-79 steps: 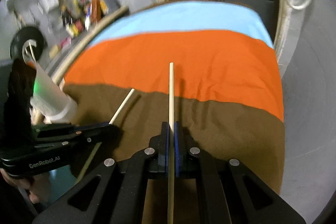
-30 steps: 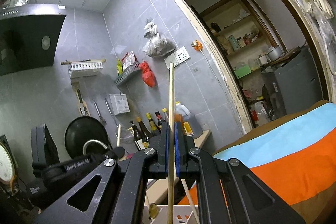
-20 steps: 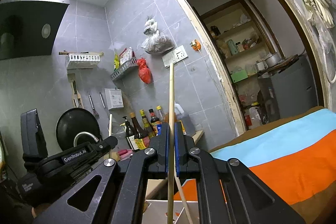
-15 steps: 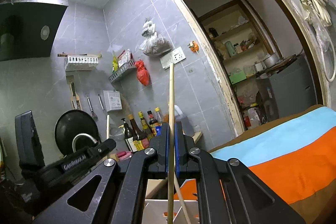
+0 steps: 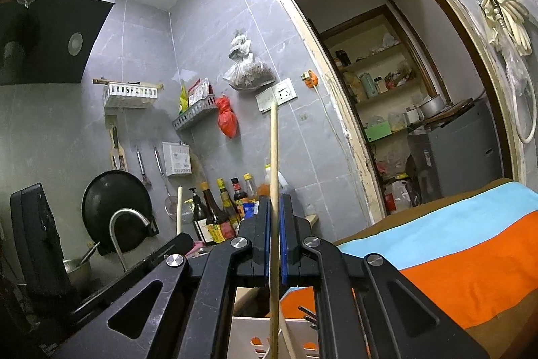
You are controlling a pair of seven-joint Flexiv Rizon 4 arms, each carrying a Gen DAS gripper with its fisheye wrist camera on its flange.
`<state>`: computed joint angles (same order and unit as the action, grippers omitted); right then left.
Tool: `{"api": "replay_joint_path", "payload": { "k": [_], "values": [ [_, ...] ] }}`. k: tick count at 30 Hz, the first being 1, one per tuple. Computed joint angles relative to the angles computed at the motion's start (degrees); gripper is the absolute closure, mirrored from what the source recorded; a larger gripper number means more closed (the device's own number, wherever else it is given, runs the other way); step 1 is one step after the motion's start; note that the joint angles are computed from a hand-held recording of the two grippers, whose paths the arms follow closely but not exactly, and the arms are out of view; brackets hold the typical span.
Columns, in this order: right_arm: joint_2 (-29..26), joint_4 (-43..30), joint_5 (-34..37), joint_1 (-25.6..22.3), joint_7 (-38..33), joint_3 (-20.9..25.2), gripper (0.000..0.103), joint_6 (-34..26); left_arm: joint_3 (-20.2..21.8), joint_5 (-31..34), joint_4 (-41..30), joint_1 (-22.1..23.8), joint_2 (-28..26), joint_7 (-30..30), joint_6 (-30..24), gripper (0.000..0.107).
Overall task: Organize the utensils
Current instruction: 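Lift both held chopsticks upright and carry them over the white basket, then lower the chopsticks into the basket and open both tools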
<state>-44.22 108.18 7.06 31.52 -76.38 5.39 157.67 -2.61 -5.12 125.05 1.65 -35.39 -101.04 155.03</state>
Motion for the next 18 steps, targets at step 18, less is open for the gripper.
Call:
{"api": "replay_joint_path", "payload": {
  "k": [18],
  "values": [
    [3.2,3.5,2.2,-0.1,-0.7,0.1,0.077,-3.7,-0.7,7.2,1.8,3.3,4.0,-0.6,-10.2,0.101]
  ]
}}
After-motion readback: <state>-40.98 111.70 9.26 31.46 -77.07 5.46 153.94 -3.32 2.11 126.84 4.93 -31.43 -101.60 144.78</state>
